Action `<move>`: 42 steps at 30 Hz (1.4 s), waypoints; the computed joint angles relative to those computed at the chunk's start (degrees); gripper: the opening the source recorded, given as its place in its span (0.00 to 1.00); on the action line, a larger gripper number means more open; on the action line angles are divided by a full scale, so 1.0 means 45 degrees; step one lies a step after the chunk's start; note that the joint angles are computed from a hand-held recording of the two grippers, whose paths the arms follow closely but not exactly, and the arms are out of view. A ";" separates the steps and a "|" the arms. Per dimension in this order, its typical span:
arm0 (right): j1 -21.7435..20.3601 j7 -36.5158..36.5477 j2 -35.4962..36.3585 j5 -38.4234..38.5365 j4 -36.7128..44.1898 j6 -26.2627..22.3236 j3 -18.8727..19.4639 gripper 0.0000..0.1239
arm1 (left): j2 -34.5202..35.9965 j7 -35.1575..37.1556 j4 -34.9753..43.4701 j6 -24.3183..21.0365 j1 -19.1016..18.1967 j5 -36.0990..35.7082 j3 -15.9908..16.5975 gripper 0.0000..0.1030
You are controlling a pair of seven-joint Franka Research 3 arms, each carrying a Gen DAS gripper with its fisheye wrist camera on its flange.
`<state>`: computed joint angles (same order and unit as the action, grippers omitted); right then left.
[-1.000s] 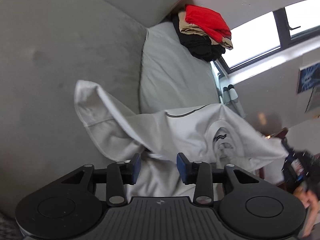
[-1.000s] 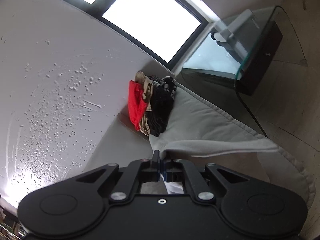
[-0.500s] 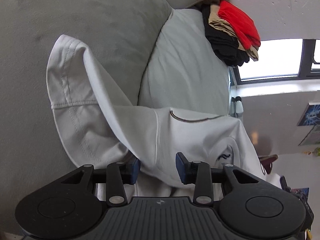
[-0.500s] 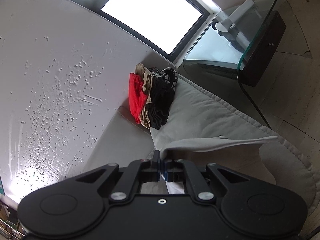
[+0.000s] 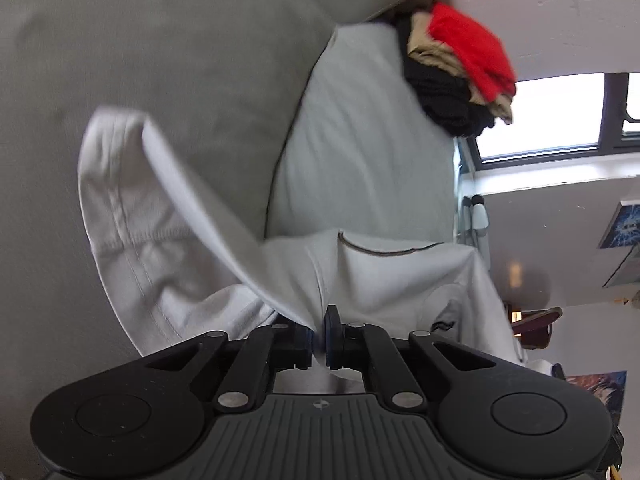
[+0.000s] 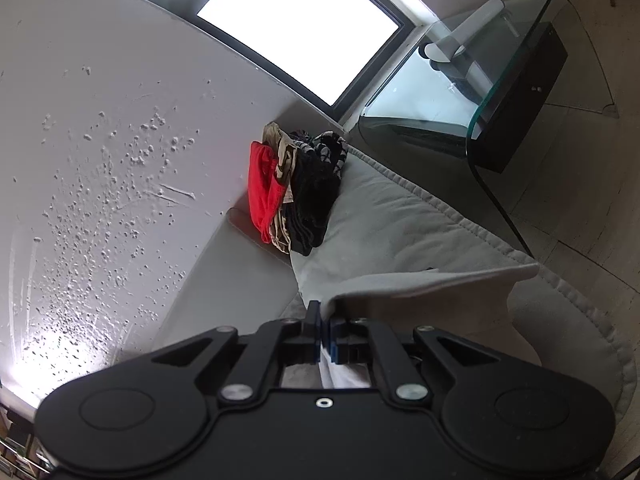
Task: Fold clothes
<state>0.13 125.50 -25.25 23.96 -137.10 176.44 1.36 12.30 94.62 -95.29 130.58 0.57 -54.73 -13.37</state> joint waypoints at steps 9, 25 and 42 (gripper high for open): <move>-0.0243 0.0380 0.0122 -0.0407 0.0522 -0.0427 0.0338 0.04 | 0.0080 -0.0900 0.1048 -0.0876 0.0516 0.0473 0.0471 0.00; 0.0954 -0.0780 0.0313 0.0770 0.0408 -0.0319 -0.0696 0.04 | 0.0938 -0.2094 0.1072 -0.1586 0.0746 0.1096 0.0106 0.26; 0.1019 -0.1199 0.0339 0.1120 0.0417 -0.0411 -0.0714 0.04 | 0.2294 -0.0841 0.2368 -0.2723 0.1230 -0.0052 -0.0610 0.27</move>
<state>4.71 120.10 -23.73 29.00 -135.22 174.59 -1.85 22.63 90.83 -84.64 118.32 6.10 -54.97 -16.11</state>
